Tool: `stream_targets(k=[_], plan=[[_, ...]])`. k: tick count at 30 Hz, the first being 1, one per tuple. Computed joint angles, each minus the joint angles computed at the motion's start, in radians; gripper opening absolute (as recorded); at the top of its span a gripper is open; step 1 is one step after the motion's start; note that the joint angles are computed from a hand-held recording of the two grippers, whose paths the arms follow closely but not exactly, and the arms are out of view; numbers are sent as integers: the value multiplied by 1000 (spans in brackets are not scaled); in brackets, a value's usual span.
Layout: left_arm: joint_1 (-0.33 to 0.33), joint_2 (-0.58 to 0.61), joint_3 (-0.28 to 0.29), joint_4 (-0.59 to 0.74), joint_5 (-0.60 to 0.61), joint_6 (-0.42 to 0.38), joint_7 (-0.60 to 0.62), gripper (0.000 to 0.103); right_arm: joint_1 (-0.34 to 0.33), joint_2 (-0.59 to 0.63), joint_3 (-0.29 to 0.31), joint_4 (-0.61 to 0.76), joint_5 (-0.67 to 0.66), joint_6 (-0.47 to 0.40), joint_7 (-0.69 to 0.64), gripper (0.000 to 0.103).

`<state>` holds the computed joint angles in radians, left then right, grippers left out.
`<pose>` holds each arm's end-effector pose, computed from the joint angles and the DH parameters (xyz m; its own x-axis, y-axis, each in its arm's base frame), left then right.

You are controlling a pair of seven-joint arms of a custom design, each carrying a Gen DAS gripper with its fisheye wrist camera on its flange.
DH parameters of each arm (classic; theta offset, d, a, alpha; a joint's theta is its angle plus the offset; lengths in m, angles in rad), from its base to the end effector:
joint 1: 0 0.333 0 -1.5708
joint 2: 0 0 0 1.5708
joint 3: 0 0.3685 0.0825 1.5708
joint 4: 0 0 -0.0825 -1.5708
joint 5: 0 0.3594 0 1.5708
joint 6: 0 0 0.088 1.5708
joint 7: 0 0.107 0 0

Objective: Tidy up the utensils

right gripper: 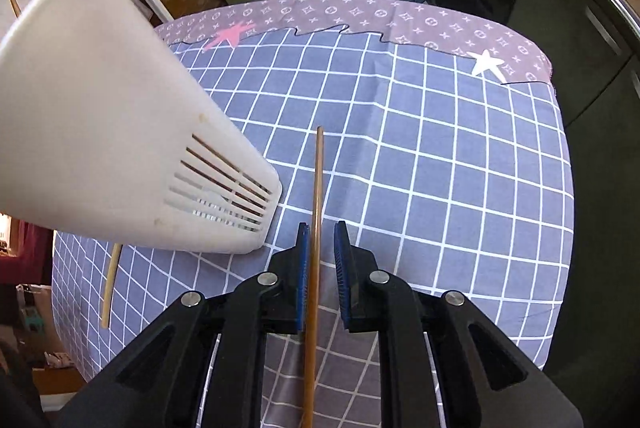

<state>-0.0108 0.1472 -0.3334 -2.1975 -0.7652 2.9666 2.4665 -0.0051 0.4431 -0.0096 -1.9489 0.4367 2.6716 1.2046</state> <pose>0.5548 -0.1410 0.4461 -0.4999 -0.8644 0.0538 -0.6817 0.3544 -0.6401 0.6496 -0.0216 0.3433 0.0196 -0.9822 -0.1866 -0.9506 0.0395 -0.3078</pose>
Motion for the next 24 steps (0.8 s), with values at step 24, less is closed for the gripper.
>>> stream_targets(k=[24], plan=[[-25, 137, 59, 104, 337, -134, -333, 6, -100, -3, 123, -94, 175, 132, -100, 7]])
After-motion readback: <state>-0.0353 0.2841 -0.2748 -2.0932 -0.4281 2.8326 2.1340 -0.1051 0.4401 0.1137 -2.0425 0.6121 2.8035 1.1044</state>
